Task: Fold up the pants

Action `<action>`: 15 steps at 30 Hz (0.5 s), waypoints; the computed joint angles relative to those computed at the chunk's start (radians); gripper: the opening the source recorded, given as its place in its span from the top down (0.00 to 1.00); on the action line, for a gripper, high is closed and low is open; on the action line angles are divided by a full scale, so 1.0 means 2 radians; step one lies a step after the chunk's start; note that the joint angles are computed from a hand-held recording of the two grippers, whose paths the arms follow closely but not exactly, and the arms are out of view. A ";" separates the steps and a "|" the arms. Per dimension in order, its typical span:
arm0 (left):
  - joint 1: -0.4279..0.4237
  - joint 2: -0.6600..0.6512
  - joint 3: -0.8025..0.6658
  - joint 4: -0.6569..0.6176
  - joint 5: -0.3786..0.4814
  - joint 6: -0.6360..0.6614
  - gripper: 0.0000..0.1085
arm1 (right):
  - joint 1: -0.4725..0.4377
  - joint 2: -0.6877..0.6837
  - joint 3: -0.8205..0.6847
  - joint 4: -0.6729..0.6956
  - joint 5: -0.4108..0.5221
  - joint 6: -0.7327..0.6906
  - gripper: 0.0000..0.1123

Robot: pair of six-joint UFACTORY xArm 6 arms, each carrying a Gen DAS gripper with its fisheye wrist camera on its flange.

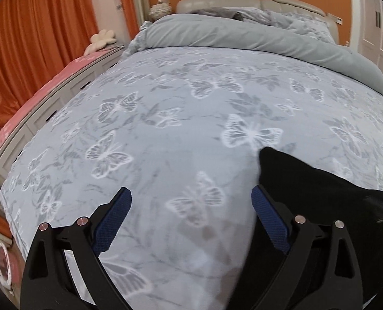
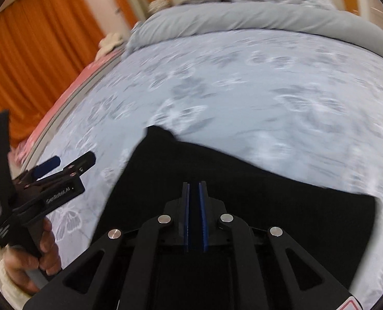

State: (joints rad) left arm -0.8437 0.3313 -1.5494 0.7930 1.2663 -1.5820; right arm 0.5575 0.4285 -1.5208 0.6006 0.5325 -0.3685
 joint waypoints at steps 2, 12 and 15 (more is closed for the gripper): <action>0.002 -0.003 0.006 -0.002 0.009 0.001 0.15 | 0.014 0.039 -0.049 -0.028 0.018 0.022 0.92; 0.025 -0.042 0.073 -0.024 -0.006 0.003 0.15 | 0.007 0.202 -0.270 -0.038 0.081 0.097 1.00; 0.027 -0.054 0.088 -0.021 -0.016 -0.002 0.15 | 0.000 0.122 -0.174 -0.027 0.013 0.072 0.96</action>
State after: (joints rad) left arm -0.7888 0.2226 -1.3741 0.7514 1.2340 -1.5869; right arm 0.5585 0.6724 -1.8678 0.5457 0.5578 -0.2255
